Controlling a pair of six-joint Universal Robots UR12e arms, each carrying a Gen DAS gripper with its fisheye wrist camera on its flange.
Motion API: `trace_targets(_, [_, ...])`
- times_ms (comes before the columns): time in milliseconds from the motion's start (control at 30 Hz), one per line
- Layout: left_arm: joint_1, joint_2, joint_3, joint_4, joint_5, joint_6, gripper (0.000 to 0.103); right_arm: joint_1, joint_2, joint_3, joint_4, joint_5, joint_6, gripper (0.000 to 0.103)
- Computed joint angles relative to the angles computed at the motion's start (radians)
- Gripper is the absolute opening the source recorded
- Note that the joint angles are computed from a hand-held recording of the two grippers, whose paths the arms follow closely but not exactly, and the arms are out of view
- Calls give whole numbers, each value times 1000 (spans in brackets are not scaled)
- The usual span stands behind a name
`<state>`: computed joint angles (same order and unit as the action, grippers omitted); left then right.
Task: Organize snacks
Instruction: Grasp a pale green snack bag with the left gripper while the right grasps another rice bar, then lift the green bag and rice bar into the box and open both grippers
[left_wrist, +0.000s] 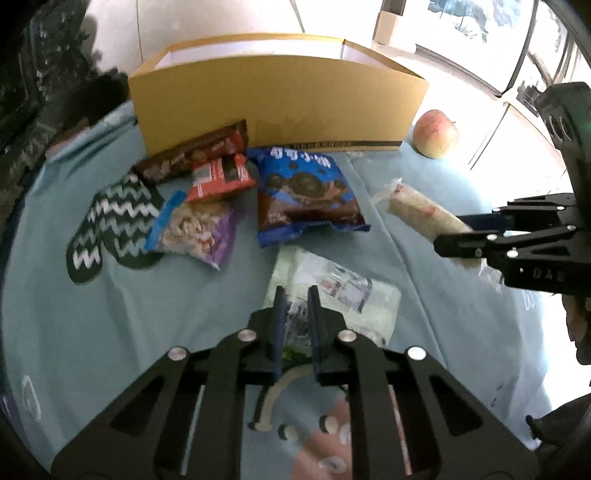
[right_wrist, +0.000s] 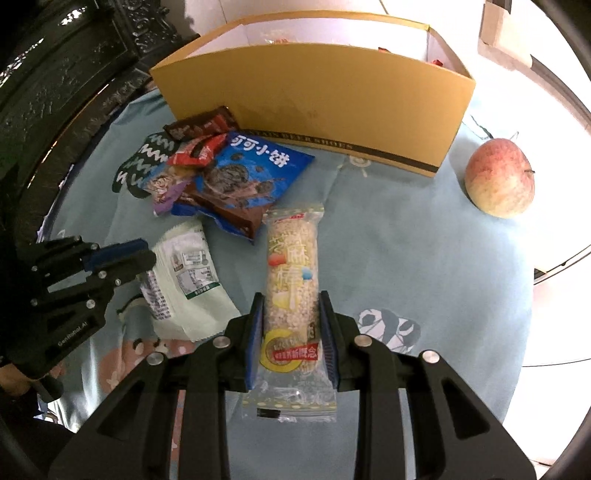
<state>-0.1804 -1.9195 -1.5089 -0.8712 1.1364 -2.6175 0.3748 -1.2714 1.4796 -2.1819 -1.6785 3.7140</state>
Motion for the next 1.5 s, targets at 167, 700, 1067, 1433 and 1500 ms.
trace_targets(167, [4,16,-44,82,-62,-119,101,4,-5,2,17,2,5,29])
trace_targets(700, [-29,29,-50,2,-15,152,33,5,-36,28,15,-23,19,29])
trace_targets(1067, [-11,23,-23,24,-28,83,24,10,-27,10,-3,-11,1,29])
trace_targets(1433, [-47,-31,21,44,31,28,37,11,-38,30,19,1,22,29])
trace_targets(1500, [-44,-25,21,28,6,69,32,9,-43,38,13,-3,32,29])
